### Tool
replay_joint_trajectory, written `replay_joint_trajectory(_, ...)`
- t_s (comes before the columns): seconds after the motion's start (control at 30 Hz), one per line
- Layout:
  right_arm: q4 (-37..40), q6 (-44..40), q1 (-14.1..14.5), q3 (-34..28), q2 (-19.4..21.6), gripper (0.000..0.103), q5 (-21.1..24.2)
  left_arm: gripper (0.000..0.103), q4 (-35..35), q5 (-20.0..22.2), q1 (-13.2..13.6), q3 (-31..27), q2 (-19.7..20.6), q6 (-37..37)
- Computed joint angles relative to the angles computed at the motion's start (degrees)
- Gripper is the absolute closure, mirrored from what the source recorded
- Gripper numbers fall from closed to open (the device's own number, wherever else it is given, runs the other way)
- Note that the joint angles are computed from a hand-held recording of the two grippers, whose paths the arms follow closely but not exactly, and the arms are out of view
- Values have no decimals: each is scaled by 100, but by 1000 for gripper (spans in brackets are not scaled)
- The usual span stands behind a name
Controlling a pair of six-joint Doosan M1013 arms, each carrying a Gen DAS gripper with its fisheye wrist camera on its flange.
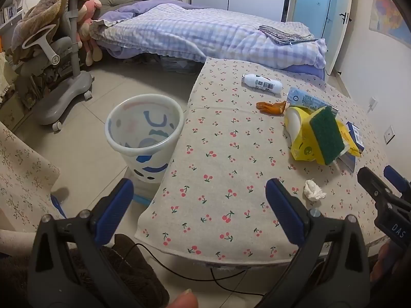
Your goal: Collect trash
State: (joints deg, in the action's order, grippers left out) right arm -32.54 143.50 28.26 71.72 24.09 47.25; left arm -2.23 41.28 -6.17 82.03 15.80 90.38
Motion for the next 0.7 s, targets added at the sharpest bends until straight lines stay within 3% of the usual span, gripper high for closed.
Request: replay_joint_trajectory(0.7, -24, 42, 0, 24, -9, 0, -27, 1, -23, -12, -6, 24, 6, 5)
